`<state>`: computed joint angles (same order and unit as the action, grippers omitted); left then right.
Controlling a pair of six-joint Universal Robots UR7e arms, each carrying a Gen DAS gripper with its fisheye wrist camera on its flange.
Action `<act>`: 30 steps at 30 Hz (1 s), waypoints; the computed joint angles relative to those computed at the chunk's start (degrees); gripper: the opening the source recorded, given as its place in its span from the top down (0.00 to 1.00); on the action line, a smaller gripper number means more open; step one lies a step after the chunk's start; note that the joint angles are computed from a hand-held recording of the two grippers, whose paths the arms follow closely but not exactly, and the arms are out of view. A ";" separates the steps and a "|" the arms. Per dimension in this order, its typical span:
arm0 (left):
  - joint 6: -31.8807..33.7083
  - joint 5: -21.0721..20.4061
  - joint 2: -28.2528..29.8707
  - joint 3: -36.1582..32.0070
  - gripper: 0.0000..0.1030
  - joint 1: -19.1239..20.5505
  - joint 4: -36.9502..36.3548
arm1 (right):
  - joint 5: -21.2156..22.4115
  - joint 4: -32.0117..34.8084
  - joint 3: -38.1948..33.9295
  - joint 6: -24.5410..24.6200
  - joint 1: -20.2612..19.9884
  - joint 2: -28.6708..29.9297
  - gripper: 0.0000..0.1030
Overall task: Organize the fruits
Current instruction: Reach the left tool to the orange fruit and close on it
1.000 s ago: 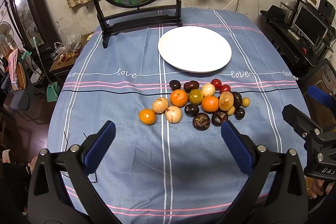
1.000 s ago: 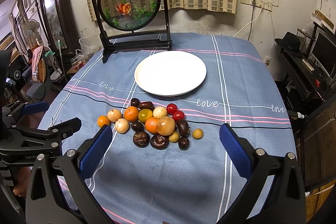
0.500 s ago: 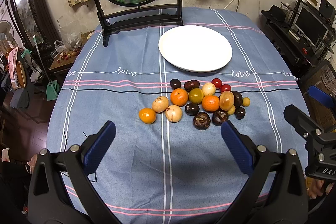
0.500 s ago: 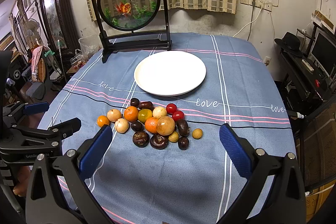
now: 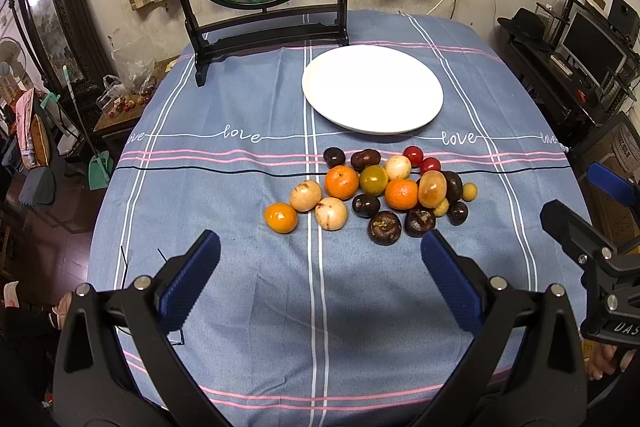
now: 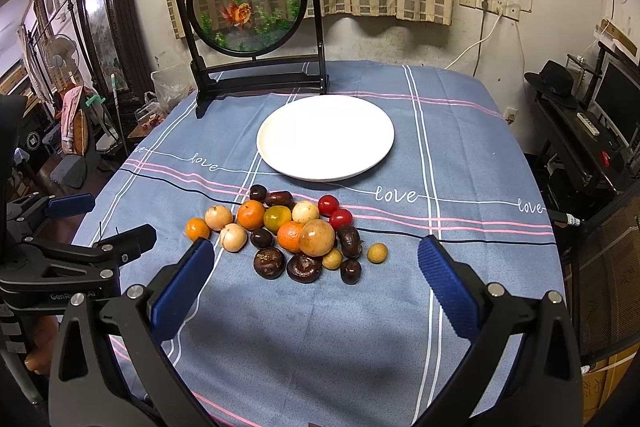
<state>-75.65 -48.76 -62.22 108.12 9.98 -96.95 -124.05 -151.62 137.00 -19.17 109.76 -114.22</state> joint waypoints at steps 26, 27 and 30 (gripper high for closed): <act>6.21 -3.08 -4.59 15.12 0.34 10.44 -16.08 | 11.11 -1.18 0.89 -9.10 -18.53 -1.40 0.01; 7.85 -3.99 -4.82 16.03 0.49 11.86 -18.95 | 11.28 -0.95 0.75 -9.17 -18.80 -1.05 0.01; 10.66 -5.39 -4.53 17.26 0.62 15.51 -24.23 | 12.13 0.07 0.26 -9.17 -19.33 -0.20 0.01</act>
<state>-64.99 -54.15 -66.75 125.38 25.48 -121.18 -111.92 -151.55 137.26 -28.34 90.43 -114.43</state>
